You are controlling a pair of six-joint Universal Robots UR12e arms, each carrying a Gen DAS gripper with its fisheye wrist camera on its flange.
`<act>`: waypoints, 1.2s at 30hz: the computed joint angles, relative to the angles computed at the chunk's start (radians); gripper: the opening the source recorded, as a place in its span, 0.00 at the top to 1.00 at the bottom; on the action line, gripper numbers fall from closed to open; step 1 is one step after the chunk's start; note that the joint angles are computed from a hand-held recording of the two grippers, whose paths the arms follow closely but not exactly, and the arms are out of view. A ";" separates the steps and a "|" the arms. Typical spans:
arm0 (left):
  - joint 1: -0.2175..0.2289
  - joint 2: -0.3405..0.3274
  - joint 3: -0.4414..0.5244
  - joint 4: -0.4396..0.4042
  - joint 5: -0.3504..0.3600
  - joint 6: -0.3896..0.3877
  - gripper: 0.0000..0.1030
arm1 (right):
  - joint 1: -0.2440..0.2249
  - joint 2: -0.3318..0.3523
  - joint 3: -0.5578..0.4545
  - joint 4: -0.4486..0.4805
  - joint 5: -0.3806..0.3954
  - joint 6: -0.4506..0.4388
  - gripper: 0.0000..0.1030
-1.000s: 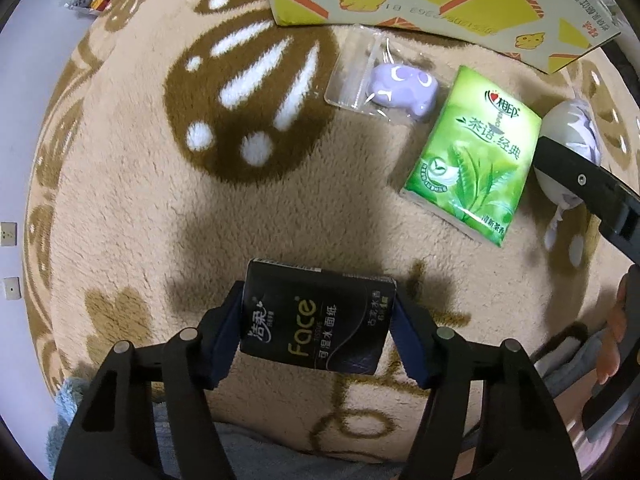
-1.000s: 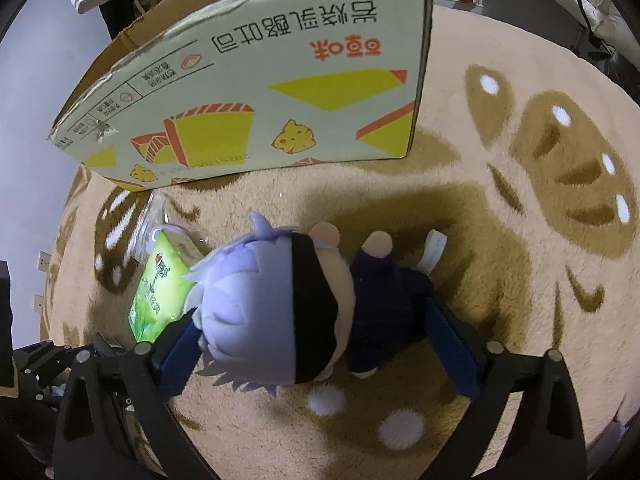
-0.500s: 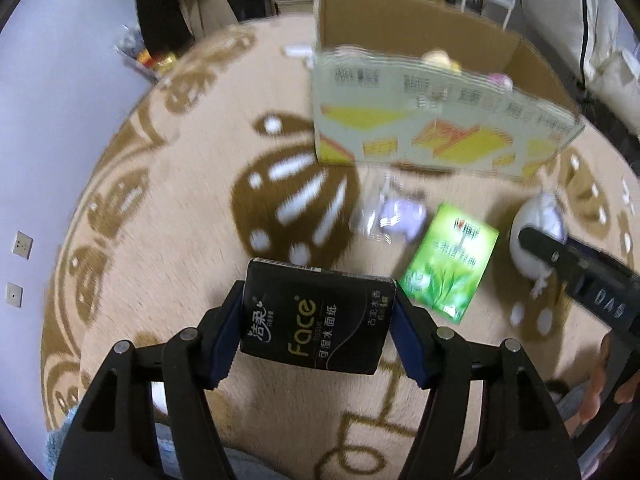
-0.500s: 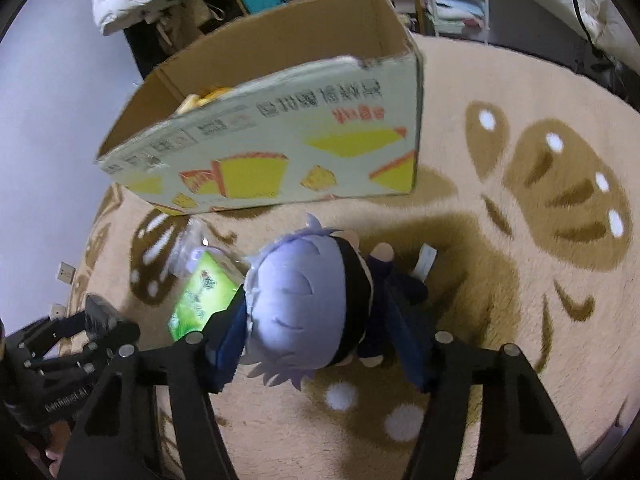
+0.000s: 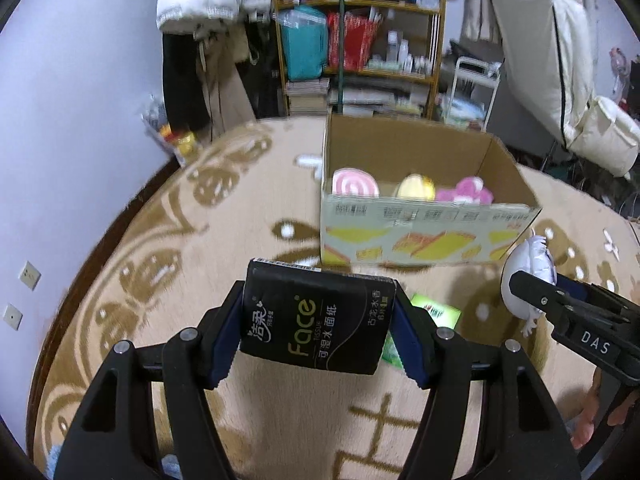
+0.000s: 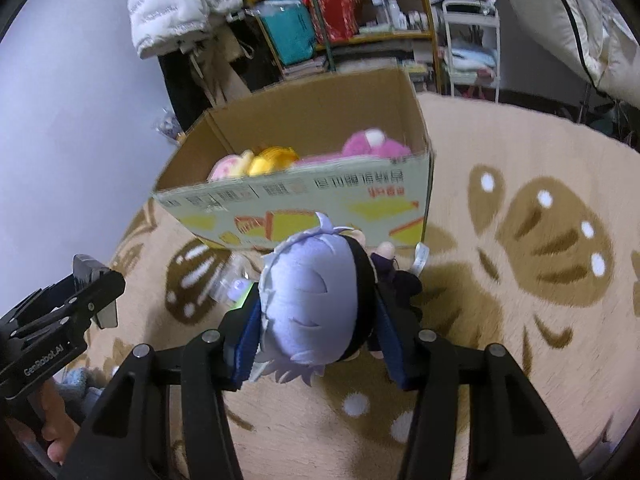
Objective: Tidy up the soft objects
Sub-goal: 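Lift the tissue pack with the left tool while the right tool carries the doll over the box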
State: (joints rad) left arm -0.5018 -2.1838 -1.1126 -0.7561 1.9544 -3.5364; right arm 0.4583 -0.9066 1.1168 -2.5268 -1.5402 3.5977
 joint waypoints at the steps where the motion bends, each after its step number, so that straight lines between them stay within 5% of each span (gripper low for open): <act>1: -0.001 0.001 -0.004 0.016 0.005 0.005 0.36 | 0.002 -0.003 0.002 -0.016 -0.009 -0.006 0.46; 15: -0.039 -0.008 -0.004 0.331 0.220 0.136 0.36 | 0.024 -0.020 0.029 -0.329 -0.105 -0.097 0.46; 36: -0.030 -0.113 0.229 0.444 0.255 0.295 0.36 | 0.021 0.032 -0.112 -0.377 -0.180 -0.229 0.46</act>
State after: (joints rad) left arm -0.5318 -2.2966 -0.8835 -0.3120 2.2092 -3.2412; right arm 0.4798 -0.8741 1.0046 -2.9035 -1.7201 3.3685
